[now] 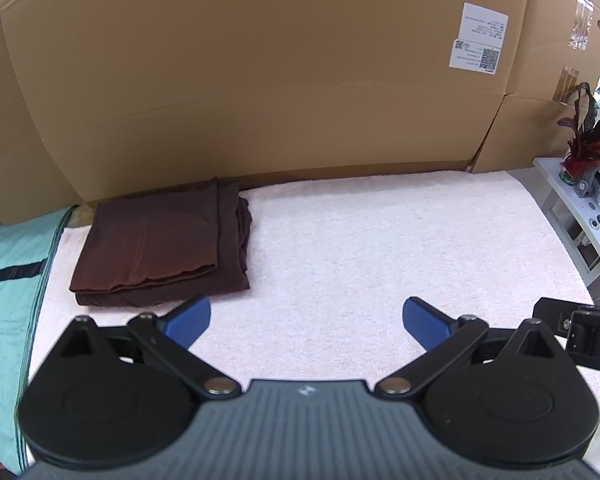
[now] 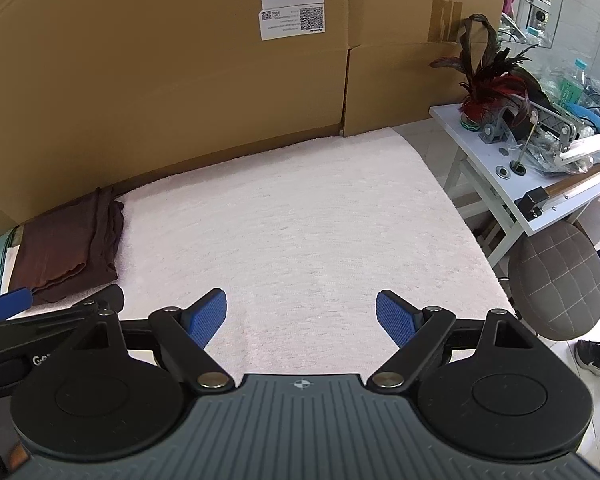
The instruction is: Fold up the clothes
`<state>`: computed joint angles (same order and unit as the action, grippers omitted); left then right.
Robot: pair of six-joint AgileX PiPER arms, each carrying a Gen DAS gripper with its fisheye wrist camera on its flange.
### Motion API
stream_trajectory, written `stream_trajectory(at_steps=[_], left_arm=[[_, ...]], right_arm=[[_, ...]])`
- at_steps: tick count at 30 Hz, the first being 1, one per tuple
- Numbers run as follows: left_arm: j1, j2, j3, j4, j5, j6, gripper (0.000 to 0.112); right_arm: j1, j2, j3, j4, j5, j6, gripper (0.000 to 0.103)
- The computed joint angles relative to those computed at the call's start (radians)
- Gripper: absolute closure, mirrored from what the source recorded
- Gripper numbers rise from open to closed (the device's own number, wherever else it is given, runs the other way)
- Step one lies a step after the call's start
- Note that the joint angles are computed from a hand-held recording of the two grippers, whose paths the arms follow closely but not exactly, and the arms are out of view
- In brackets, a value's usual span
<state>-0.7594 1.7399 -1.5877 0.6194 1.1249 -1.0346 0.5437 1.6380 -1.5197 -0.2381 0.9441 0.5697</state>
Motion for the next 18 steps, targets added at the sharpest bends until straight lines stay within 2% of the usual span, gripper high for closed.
stream_trajectory(at_steps=[18], left_arm=[[0.030, -0.024, 0.056, -0.031, 0.007, -0.022, 0.010]], right_arm=[[0.027, 0.007, -0.010, 0.001, -0.003, -0.011, 0.018]])
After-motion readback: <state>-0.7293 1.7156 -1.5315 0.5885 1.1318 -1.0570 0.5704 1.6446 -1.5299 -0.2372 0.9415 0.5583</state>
